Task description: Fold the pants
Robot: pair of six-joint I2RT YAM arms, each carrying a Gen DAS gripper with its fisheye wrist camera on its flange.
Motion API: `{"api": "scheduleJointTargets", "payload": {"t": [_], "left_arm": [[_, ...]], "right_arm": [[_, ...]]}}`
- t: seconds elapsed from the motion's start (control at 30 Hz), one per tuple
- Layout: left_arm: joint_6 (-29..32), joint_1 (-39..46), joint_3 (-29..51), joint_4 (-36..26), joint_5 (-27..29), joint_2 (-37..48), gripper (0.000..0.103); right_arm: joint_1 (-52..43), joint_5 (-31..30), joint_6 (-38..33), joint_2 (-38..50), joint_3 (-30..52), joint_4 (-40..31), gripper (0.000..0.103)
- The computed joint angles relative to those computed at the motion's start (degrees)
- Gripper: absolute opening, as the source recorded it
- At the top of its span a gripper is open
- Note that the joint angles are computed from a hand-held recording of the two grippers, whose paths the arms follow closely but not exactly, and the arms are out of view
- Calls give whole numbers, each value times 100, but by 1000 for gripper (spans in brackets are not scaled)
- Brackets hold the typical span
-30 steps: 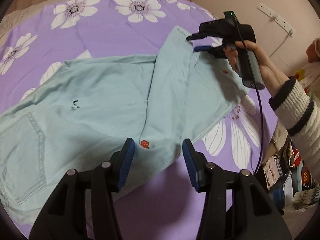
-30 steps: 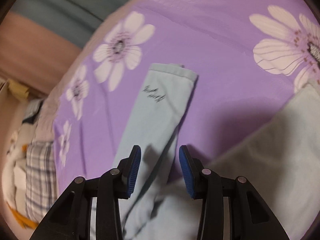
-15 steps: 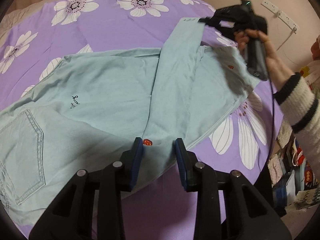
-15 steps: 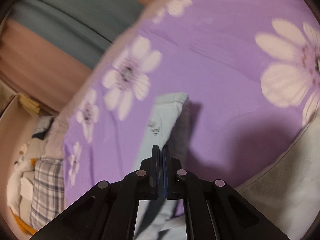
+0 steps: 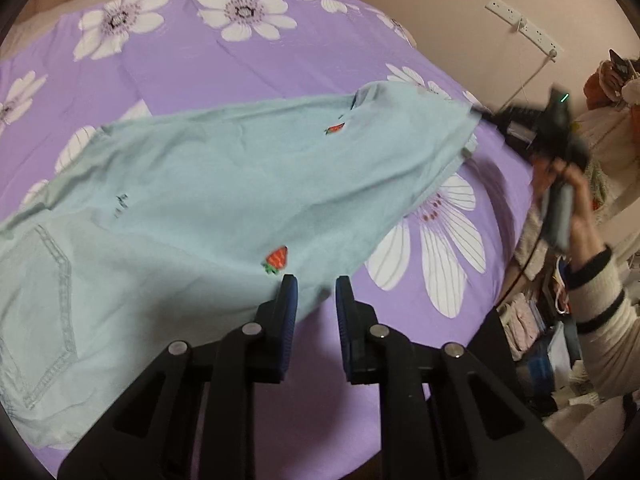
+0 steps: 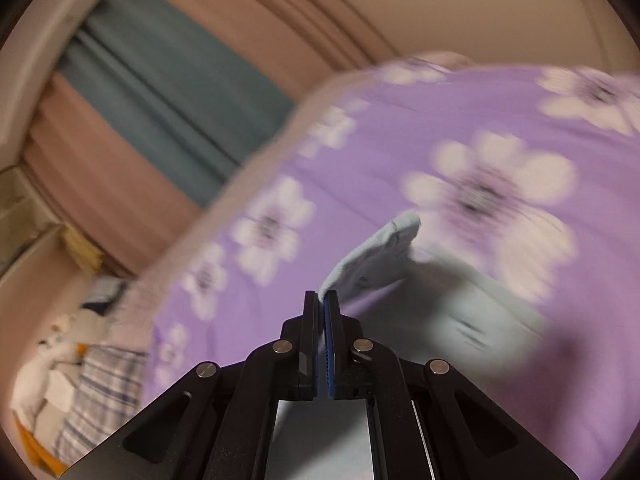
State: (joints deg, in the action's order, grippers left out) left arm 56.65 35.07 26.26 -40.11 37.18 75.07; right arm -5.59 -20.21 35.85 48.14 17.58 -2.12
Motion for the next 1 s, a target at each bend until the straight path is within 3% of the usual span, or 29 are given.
{"api": "scheduleJointTargets", "payload": {"t": [0.13,0.2,0.27,0.43,0.57,0.67,0.73,0.83,0.93,1.0], "left_arm": [[9,-42,8,-312,41,-193,19],[120,67,87,-569,124,-280,21],[146,153,214,-724,182,-241,22],[-322,198,225,-233,41,-91,27],[-604,366,375,133,-77,412,27],[-832,444,444,382,-228,696,27],[-886,494,462,479,-296,839,27],[-966,505,444,601,-397,945,27],[-949,557,463,629,-385,1053,27],[-947,558,473,648,-376,1090,29]], "right_arm": [[-686,-445,-583,1847,-301,663,4],[-844,-731,-471,2569,-408,1222,4],[-955,-917,-283,2582,-561,1618,4],[-1032,-862,-288,2785,-225,1496,15],[-1445,-1390,144,3485,-117,2254,38],[-1466,-1519,195,4045,263,2436,38],[-1219,-1085,39,3851,493,2149,10],[-971,-935,-284,3117,622,1796,10],[-1001,-1282,-323,2013,233,2431,10],[-1005,-1090,-578,1504,105,2280,10]]}}
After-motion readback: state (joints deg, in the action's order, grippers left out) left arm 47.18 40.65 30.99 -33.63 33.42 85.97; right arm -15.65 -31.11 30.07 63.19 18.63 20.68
